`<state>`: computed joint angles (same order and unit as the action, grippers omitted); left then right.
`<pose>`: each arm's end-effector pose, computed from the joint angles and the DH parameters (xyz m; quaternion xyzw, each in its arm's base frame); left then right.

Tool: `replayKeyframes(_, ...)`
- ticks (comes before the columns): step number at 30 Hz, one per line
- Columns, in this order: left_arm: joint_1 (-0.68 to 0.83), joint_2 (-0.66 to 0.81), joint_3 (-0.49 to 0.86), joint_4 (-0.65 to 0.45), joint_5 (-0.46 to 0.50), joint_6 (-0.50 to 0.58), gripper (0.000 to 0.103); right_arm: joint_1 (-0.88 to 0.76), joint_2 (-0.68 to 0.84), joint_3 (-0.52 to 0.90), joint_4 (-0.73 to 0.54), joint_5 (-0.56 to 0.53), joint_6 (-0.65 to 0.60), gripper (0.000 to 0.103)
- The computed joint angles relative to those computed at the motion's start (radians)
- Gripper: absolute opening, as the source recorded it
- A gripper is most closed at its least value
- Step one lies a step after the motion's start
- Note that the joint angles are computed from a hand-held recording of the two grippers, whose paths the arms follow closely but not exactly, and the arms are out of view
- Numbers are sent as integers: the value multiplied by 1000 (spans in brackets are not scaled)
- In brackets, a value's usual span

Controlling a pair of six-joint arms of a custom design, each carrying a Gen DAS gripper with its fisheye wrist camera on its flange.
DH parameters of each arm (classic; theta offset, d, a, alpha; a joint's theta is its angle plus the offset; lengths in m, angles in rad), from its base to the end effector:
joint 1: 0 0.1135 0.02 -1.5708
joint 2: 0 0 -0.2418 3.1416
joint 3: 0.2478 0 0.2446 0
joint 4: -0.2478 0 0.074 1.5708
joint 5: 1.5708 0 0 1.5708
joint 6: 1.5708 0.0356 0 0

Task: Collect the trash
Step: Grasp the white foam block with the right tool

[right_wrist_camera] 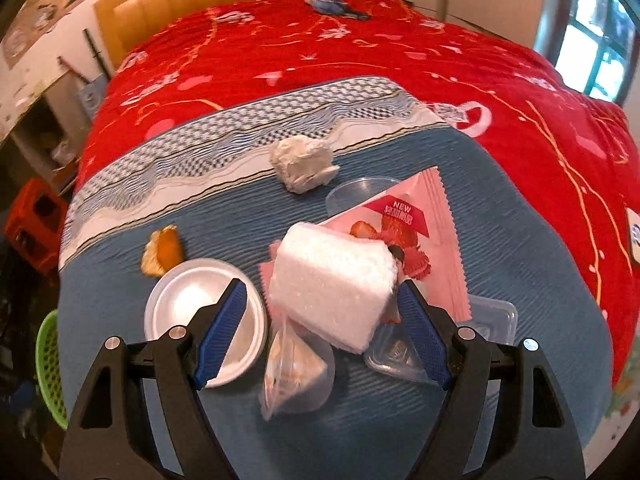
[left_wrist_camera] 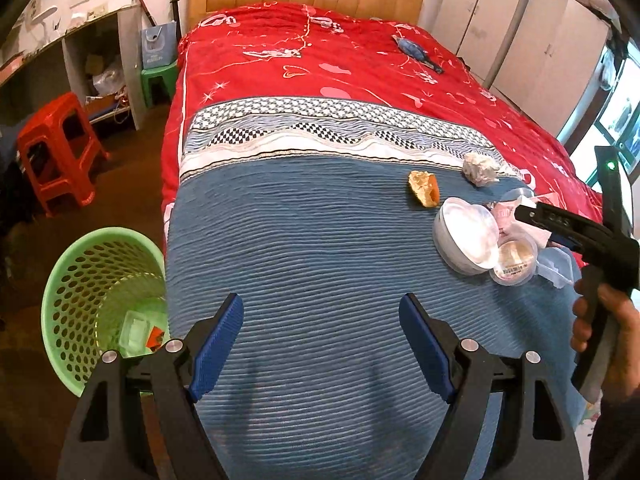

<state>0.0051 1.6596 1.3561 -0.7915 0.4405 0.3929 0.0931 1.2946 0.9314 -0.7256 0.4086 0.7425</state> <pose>0.3344 -0.0135 0.2463 0.2333 0.9207 -0.1627 0.2674 0.2467 0.0088 0.2235 0.3493 0.8858 -0.0852 0.2935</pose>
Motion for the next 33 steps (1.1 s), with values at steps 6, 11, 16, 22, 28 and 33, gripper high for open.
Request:
replayKeyframes(6,-3,1,-6,3,0,10,77,1,62,21,-15,55,55,67)
replayKeyframes(11,-18,-8,-14,8,1,9,77,1,-12,-35,14,57,25,67)
replayKeyframes(16,-57,-40,-35,6,13,22,77,16,-154,-93,17,33,-19,67)
replayKeyframes(22,-163,-104,-77,3,33,25,77,43,-319,-108,-70,-1,-68,67)
replayKeyframes(28,-311,-135,-112,29,37,12,73,44,-455,-121,-167,-16,-84,67)
replayKeyframes(33,-431,-96,-96,57,36,-15,65,9,-594,-151,-256,-34,-107,67)
